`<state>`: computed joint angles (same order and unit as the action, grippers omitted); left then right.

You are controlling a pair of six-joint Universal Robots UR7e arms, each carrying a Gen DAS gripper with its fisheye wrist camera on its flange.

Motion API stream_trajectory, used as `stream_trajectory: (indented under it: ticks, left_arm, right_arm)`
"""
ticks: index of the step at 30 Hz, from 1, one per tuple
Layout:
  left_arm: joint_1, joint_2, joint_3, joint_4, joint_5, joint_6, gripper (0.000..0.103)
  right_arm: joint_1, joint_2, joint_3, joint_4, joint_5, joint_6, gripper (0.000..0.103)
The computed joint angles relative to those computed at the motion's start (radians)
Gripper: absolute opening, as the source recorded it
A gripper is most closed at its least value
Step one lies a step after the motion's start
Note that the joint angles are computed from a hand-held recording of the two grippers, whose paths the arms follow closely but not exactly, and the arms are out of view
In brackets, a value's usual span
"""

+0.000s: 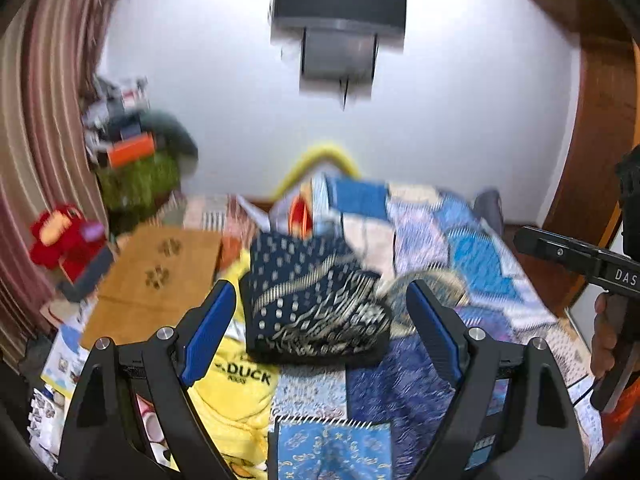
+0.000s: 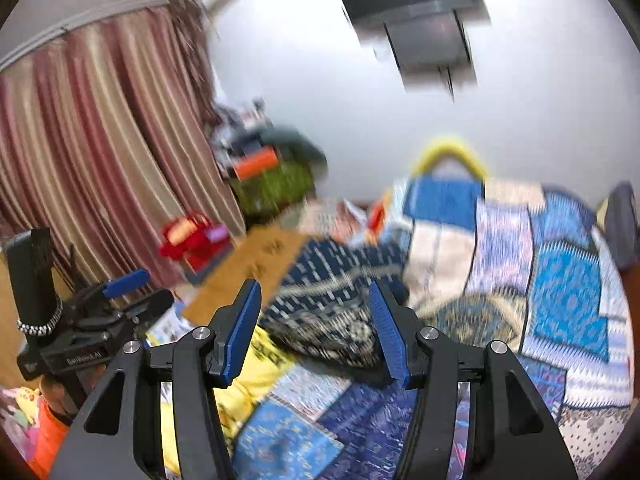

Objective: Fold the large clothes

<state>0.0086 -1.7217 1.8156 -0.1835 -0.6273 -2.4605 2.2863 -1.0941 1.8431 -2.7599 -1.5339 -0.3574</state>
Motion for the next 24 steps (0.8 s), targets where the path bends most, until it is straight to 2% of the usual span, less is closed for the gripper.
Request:
stream_trajectory:
  ticks: [3,7,11,16,18,21,24]
  left_arm:
    - [-0.082,0.088,-0.027,0.094,-0.030,-0.113,0.087]
    - [-0.172,0.220,-0.048,0.210,-0.076,-0.262,0.087]
    - [-0.221,0.307,-0.047,0.238,-0.119,-0.335,0.087]
    - [-0.248,0.377,-0.037,0.238,-0.175,-0.384,0.087]
    - [-0.252,0.399,-0.035,0.235,-0.192,-0.394,0.090]
    - [-0.255,0.428,-0.033,0.232,-0.226,-0.412,0.102]
    - [-0.260,0.429,-0.023,0.215,-0.244,-0.423,0.103]
  right_arm:
    - [0.019,-0.072,0.074,-0.096,0.051,-0.004,0.052]
    - [0.053,-0.147,0.169,-0.231,0.069,-0.038,0.052]
    - [0.091,-0.185,0.256,-0.379,0.033,-0.077,0.052]
    - [0.127,-0.197,0.323,-0.489,-0.039,-0.103,0.052]
    - [0.133,-0.183,0.326,-0.514,-0.067,-0.092,0.065]
    - [0.137,-0.171,0.325,-0.544,-0.106,-0.078,0.076]
    - [0.147,-0.160,0.319,-0.568,-0.154,-0.061,0.085]
